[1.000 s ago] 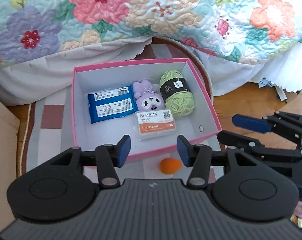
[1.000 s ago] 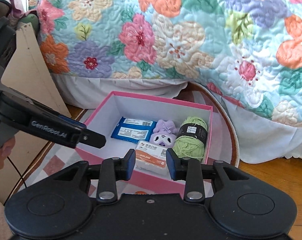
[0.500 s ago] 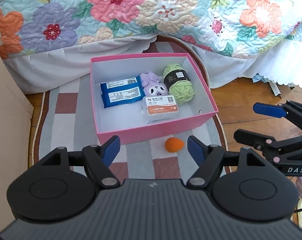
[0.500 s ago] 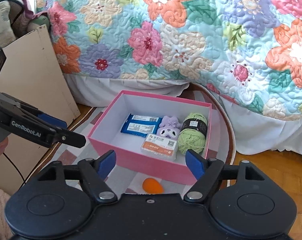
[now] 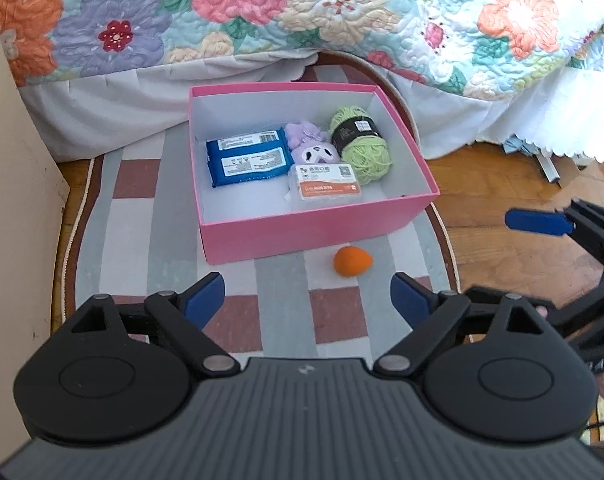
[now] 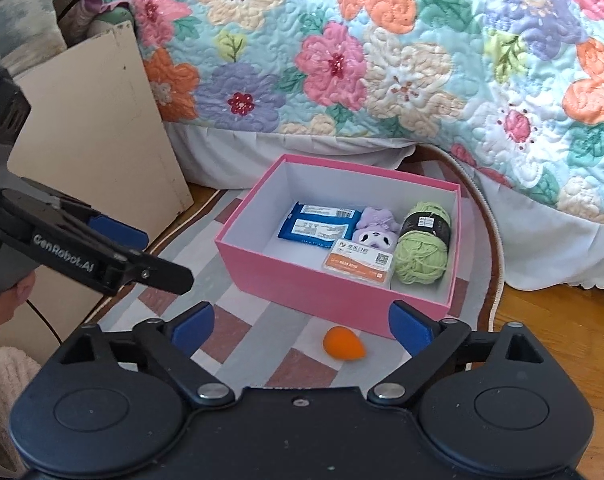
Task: Organize objects
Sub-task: 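Lift the left gripper out of the box toward the orange sponge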
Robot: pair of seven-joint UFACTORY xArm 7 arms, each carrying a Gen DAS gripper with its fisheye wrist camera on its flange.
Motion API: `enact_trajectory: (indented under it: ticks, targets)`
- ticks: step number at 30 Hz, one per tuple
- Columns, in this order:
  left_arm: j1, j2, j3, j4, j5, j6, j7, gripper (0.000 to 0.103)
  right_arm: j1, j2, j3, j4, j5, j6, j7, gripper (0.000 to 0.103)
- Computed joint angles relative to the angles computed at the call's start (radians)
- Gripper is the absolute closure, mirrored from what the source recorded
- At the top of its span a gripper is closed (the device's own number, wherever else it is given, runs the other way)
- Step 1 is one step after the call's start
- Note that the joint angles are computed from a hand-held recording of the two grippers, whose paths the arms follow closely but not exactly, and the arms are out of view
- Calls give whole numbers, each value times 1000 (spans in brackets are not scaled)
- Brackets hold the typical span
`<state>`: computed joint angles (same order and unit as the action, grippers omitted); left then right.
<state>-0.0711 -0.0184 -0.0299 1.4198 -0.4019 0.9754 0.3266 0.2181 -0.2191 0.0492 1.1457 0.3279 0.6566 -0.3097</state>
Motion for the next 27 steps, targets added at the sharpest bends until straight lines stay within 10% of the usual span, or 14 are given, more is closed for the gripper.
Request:
enact_trajectory:
  ticks: [17,27]
  targets:
    - [2,45,-5,-98,-73,-71,43,5,14,92,31,-48,12,-35,26,6]
    - [15,126,-22,-100,-158,-79,40,5,3,134,51,-178,-142,-290,106,6]
